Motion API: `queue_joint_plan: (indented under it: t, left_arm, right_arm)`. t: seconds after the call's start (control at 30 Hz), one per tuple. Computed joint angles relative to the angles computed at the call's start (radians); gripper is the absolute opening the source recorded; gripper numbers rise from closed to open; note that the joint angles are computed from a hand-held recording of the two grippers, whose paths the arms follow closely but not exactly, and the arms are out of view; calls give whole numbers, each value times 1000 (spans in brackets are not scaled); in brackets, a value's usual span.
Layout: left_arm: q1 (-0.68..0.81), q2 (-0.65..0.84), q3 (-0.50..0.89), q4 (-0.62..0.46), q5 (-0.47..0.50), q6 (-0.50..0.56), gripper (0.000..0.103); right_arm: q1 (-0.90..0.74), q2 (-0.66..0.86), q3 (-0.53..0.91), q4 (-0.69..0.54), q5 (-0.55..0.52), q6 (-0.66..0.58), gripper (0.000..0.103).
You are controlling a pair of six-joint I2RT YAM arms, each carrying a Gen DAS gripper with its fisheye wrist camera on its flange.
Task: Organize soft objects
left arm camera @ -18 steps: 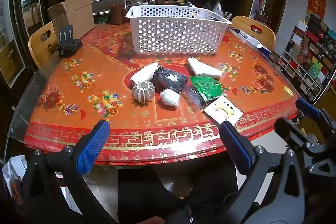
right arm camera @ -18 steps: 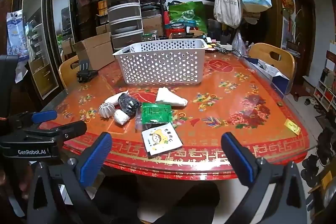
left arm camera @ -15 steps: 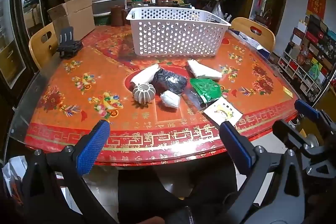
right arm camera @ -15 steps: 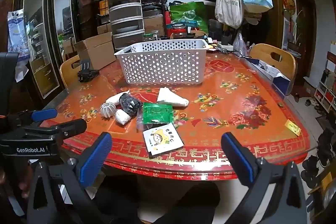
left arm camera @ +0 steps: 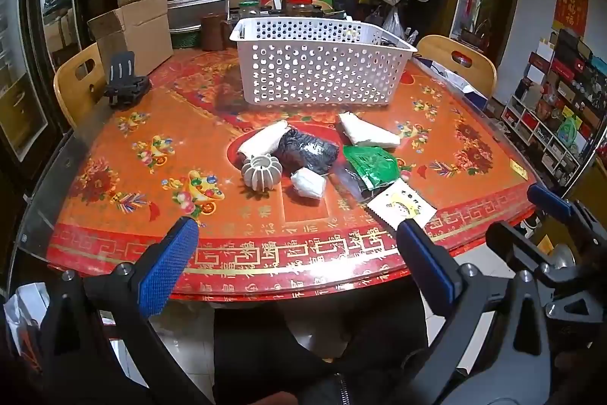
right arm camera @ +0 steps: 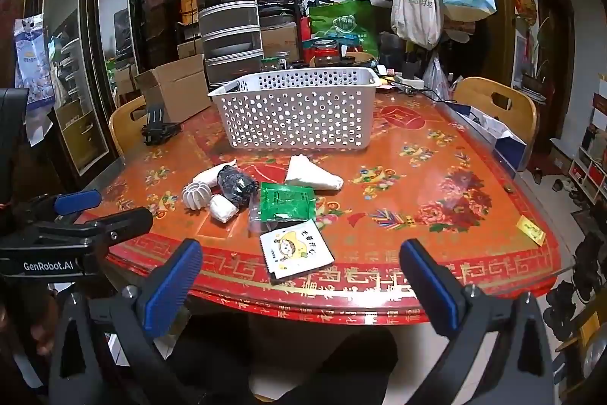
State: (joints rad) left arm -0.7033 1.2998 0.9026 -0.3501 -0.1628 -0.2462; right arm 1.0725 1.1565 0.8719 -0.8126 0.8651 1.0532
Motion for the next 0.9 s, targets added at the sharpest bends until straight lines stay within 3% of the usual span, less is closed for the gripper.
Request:
queue_joint_plan:
  t: [0.9]
  left_arm:
    - [5,-5,-6,5,5,4,103]
  right_arm:
    - [-4,2,1,5,-11,-5,103]
